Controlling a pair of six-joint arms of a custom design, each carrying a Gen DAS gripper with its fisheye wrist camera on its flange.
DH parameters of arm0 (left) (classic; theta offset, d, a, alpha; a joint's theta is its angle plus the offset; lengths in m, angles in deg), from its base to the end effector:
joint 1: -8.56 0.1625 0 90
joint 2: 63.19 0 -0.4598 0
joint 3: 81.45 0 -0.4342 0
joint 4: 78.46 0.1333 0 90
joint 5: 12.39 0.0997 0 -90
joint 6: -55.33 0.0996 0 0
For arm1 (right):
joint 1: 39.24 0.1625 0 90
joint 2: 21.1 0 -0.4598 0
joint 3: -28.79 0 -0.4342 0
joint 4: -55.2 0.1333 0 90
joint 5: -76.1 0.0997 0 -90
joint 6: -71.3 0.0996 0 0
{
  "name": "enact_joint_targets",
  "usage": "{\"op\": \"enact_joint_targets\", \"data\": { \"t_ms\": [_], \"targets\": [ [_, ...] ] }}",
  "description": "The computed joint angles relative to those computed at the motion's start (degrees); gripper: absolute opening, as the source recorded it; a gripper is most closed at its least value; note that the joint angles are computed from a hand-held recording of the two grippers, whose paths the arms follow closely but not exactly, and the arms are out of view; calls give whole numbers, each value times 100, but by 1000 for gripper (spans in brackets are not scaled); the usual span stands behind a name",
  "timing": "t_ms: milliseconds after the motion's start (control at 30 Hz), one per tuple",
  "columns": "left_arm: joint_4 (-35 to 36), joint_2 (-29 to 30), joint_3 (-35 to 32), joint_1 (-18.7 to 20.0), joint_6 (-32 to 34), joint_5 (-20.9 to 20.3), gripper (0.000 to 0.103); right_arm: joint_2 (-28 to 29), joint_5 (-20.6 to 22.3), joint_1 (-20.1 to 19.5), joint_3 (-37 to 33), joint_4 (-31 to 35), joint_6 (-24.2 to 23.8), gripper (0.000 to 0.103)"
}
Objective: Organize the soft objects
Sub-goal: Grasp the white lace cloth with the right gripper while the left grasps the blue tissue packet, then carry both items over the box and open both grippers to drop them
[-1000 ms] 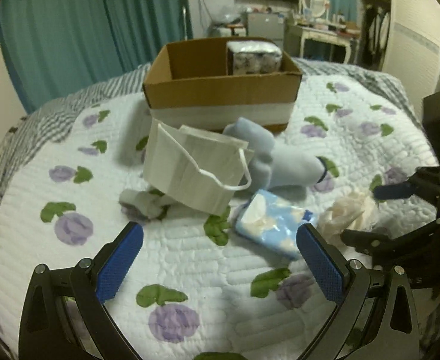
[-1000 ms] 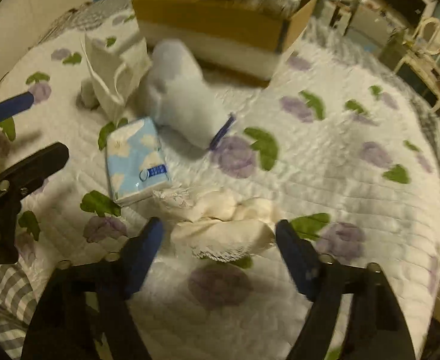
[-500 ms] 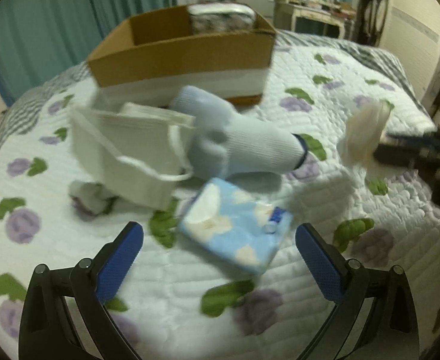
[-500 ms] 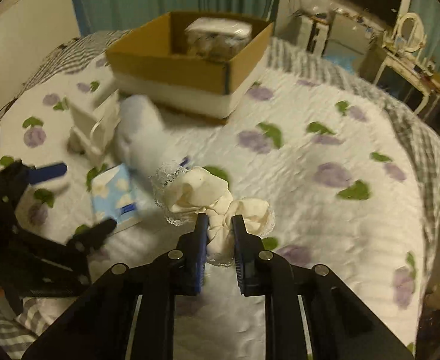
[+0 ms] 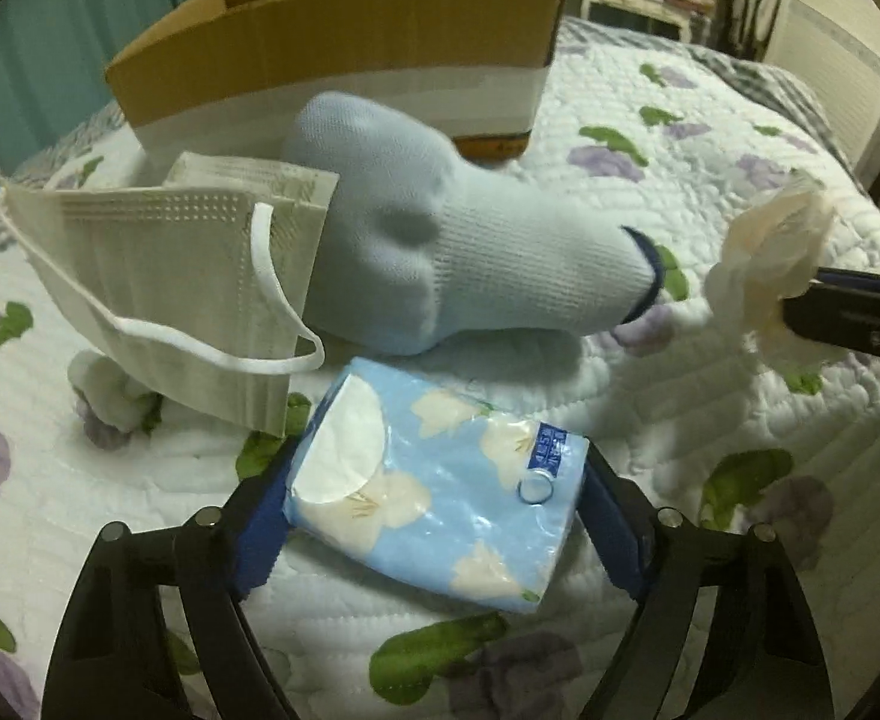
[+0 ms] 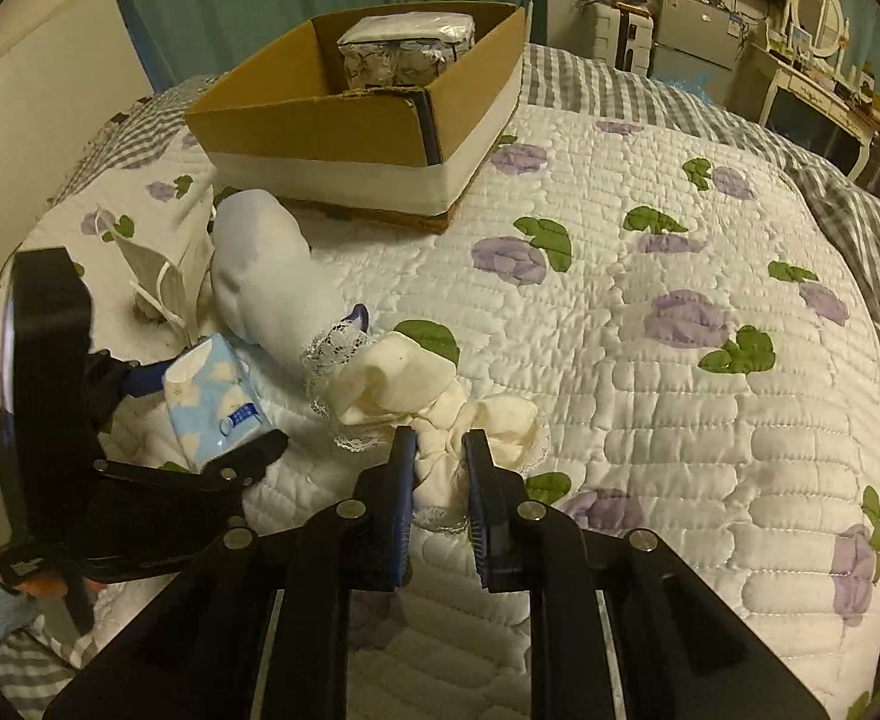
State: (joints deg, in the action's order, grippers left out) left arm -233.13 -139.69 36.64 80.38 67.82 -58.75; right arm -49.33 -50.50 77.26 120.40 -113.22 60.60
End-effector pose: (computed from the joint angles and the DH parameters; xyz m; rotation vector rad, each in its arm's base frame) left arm 0.0197 -0.5875 0.2941 0.4364 2.3181 -0.5262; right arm 0.3859 -0.6084 -0.0595 0.6966 -2.4134 0.4422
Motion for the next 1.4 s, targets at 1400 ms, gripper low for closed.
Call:
{"op": "enact_joint_targets", "data": {
  "t_ms": [1400],
  "targets": [
    [-1034, 586, -2586, -133, 2132, -543, 84, 1580, -82, 722, -4260, 929, -993, 16]
  ]
}}
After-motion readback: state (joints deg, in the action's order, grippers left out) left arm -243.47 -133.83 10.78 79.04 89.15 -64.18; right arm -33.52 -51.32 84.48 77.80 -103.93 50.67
